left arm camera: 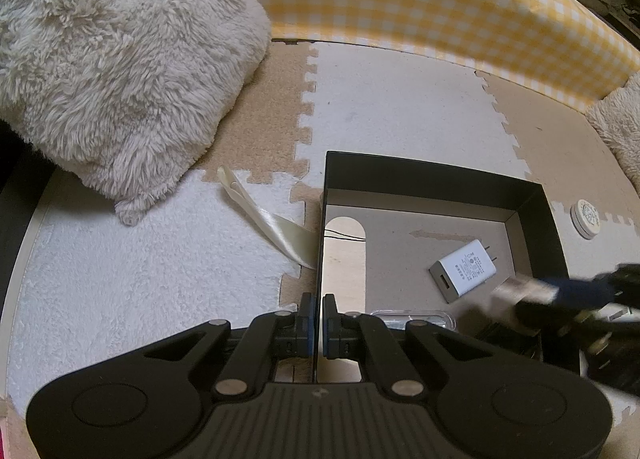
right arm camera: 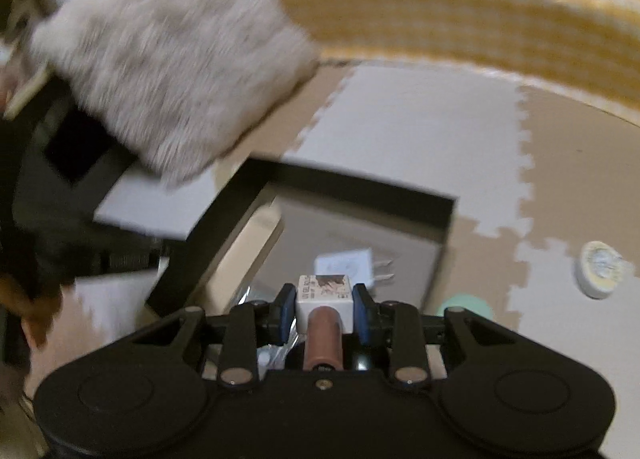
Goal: Organize rigid objects
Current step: 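Carry the bottle with the right gripper and lower it into the box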
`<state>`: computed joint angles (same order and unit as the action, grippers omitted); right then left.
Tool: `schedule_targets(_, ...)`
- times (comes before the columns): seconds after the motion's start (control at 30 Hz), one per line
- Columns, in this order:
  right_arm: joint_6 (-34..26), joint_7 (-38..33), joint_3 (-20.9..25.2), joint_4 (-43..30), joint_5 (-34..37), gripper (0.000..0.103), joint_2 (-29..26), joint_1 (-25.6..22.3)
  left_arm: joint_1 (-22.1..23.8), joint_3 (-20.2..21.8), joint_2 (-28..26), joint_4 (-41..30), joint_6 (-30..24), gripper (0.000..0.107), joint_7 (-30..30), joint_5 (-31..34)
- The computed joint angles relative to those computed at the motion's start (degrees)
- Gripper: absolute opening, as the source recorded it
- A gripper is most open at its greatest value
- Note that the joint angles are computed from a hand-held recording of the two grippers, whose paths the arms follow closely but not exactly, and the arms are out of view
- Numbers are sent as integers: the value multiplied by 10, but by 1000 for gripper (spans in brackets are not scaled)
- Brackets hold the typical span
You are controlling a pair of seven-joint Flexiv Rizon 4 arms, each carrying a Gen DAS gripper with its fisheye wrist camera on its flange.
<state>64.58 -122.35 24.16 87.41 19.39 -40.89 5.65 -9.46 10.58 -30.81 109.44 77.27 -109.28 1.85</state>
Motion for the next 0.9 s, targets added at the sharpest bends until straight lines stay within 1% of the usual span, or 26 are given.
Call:
schedule_targets(0.1, -10, -17, -4, -2, -20, 32, -9, 12, 0, 0, 0, 0, 0, 3, 0, 0)
schedule_targets(0.17, -2, -29, -8, -4, -31, 31, -18, 20, 2, -2, 0, 1, 1, 3, 0, -1)
schedule_targets(0.2, 21, -25, -21, 3, -41, 38, -20, 32, 2, -3, 1, 2, 2, 3, 0, -1)
schedule_targets(0.23, 66, -11, -49, 17, -51, 46, -18, 57, 3, -4, 1, 2, 2, 3, 1, -2)
schedule_targets(0.27, 108, 11, -71, 33, -74, 59, -17, 74, 2, -4, 1, 2, 2, 3, 1, -2)
schedule_targets(0.3, 134, 25, -76, 42, -92, 60, -17, 76, 2, -3, 0, 1, 1, 3, 1, -2)
schedule_targets(0.37, 122, 11, -40, 31, -82, 60, -20, 42, 0, -1, 0, 1, 0, 3, 1, 0)
schedule_targets(0.43, 111, 22, -14, 22, -79, 60, -22, 15, 0, -2, 0, 1, 0, 3, 1, 0)
schedule_targets(0.5, 106, 30, -2, 20, -82, 60, -22, 2, 0, -2, 0, 1, 0, 3, 0, 0)
schedule_targets(0.67, 96, 43, 8, 17, -86, 60, -22, -9, 0, -1, 0, 0, -1, 3, 0, 1)
schedule_targets(0.73, 100, 41, 11, 20, -86, 57, -21, -13, 0, -1, 0, 0, -1, 3, 0, 1)
schedule_targets(0.8, 95, 37, 23, 16, -82, 46, -22, -21, 0, -2, 0, 0, -1, 3, 0, 1)
schedule_targets(0.9, 85, 14, 53, 6, -64, 42, -28, -41, 0, -1, 0, 0, -1, 3, -1, 2)
